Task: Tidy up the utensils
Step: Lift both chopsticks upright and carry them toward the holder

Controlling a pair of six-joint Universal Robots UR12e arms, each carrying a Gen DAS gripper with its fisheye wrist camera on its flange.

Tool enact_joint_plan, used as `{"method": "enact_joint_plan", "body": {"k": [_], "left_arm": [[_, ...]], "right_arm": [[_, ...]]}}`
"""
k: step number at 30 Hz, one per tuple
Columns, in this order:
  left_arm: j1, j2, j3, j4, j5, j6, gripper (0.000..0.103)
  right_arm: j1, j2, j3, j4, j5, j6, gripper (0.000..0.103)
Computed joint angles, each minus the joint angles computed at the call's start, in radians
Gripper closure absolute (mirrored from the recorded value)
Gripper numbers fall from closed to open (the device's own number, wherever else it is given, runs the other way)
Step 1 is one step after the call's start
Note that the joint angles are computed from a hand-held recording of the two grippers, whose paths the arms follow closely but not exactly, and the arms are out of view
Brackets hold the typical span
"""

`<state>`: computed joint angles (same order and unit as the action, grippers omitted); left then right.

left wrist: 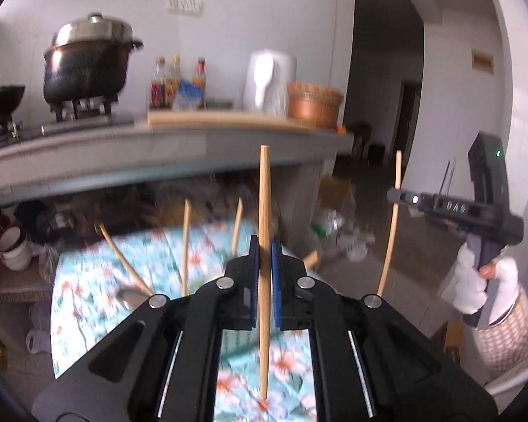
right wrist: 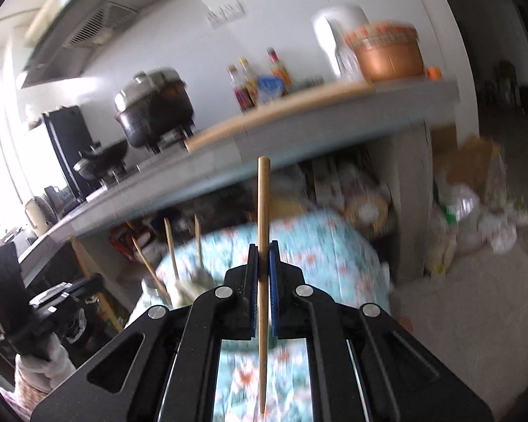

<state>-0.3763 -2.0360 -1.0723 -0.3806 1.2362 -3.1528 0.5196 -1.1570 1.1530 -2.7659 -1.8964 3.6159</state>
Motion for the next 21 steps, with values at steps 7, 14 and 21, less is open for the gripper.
{"method": "enact_joint_plan", "body": {"k": [7,14,21], "left_arm": [[0.002,-0.077,0.146,0.218,0.053,-0.133,0.097],[-0.007,-0.205,0.341,0.187,0.06,-0.21,0.097],[-0.014,-0.291,0.441,0.048,0.04,-0.206,0.097]], "right_arm": [[-0.015,0.089,-0.176,-0.064,0.025,-0.152,0.097],[-0.03,0.136,-0.258,-0.058,0.06,-0.175,0.097],[-0.046,0.136,-0.251,-0.041,0.077,-0.157,0.097]]}}
